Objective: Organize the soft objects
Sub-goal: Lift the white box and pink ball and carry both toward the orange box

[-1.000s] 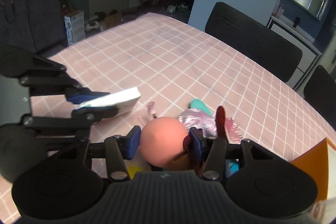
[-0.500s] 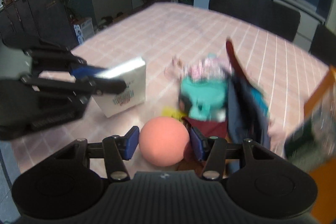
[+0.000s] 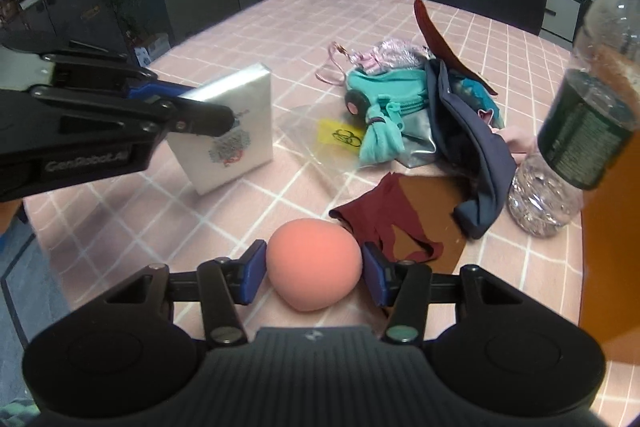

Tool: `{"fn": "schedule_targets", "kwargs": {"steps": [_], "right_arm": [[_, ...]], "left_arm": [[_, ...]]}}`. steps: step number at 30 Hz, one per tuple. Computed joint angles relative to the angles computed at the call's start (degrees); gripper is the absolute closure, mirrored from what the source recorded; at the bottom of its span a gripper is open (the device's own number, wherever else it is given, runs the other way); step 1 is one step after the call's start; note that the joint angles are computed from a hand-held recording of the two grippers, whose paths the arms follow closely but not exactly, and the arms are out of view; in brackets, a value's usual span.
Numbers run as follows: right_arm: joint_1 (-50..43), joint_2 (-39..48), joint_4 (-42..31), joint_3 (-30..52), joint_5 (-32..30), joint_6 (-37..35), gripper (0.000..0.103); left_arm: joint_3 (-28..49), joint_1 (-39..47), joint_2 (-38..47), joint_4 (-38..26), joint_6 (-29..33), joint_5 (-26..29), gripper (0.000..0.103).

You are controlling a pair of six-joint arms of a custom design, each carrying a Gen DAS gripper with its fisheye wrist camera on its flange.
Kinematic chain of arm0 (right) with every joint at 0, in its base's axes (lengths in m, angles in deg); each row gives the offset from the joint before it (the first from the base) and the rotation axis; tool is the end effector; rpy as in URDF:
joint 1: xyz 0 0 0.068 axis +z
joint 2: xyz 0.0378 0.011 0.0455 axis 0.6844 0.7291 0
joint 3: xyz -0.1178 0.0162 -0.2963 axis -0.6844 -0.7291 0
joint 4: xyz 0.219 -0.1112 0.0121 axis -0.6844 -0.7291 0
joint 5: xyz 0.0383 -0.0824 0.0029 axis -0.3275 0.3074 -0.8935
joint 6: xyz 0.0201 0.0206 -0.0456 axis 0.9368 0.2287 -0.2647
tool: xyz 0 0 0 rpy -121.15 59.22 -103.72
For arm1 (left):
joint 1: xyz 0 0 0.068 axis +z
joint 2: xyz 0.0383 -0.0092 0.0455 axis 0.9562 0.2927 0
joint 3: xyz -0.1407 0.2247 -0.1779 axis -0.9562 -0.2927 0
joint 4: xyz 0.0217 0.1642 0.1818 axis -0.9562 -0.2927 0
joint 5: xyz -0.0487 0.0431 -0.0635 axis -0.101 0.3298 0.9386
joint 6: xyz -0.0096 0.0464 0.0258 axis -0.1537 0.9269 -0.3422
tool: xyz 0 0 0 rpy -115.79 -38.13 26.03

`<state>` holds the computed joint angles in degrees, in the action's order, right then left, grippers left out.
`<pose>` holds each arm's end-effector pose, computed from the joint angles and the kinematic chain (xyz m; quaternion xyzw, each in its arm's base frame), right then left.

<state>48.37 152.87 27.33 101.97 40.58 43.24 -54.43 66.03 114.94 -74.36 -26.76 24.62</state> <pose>0.1972 0.0261 0.1625 -0.1292 0.9260 0.1070 0.3383 0.2235 -0.0380 0.1954 0.3059 0.8573 -0.0776 0.4067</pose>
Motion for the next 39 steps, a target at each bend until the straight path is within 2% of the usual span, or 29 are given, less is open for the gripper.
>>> {"fn": "schedule_targets", "kwargs": {"steps": [2, 3, 5, 7, 9, 11, 16, 21, 23, 24, 26, 30, 32, 36, 39], "right_arm": [[-0.6, -4.3, -3.0, -0.7, -1.5, -0.3, 0.05], [-0.5, -6.0, -4.7, -0.9, -1.9, -0.6, 0.046], [0.5, -7.2, -6.4, -1.6, -0.4, -1.9, 0.045], [0.0, -7.1, -5.1, -3.7, -0.3, -2.3, 0.042], [-2.6, -5.8, -4.3, -5.1, -3.8, -2.9, 0.037], [-4.2, -5.9, -3.5, -6.6, -6.1, -2.9, 0.037], [-1.5, -9.0, -1.5, -8.3, -5.3, -0.2, 0.037], [-0.4, -2.9, 7.6, -9.0, -6.2, 4.9, 0.037], [0.3, -0.2, 10.7, -9.1, -6.0, 6.2, 0.041], [0.9, 0.3, 11.2, -9.0, -5.3, 6.6, 0.053], [1.0, -0.2, 10.9, -9.1, -4.9, 7.2, 0.054], [-1.8, -6.8, 6.0, -9.9, -5.9, 5.9, 0.056], [-3.7, -11.4, 1.1, -9.6, -6.0, 5.1, 0.056], [-11.4, -21.5, -14.0, -7.0, -9.5, -0.8, 0.056], [-21.5, -27.3, -25.5, -4.5, -13.6, -8.1, 0.056]], "left_arm": [[0.1, -0.4, -2.2, -2.3, -0.1, 0.3, 0.089], [0.4, -0.5, -3.0, -3.6, 0.0, 0.7, 0.089], [0.7, -0.7, -4.4, -6.2, 0.0, 1.5, 0.089], [0.3, -1.1, -6.0, -7.7, 0.2, 1.8, 0.089], [-0.6, -1.7, -7.1, -8.1, 0.0, 1.6, 0.089], [-1.3, -2.4, -8.1, -8.6, -0.5, 1.2, 0.089], [-1.9, -3.0, -10.3, -11.5, -1.4, 1.2, 0.089], [-2.1, -2.3, -9.9, -12.7, -2.2, 3.0, 0.089], [-2.6, -2.6, -10.0, -12.0, -2.8, 2.5, 0.089], [-2.7, -2.8, -10.1, -11.9, -3.1, 2.4, 0.089], [-2.5, -2.8, -10.4, -12.4, -3.2, 2.6, 0.089], [-2.2, -4.4, -12.6, -14.4, -3.2, 1.9, 0.089], [-1.7, -5.8, -13.6, -16.1, -3.6, 1.6, 0.089], [-0.3, -8.9, -15.6, -19.7, -4.1, 2.2, 0.089], [0.6, -12.7, -17.1, -21.9, -5.3, 2.1, 0.089]]}}
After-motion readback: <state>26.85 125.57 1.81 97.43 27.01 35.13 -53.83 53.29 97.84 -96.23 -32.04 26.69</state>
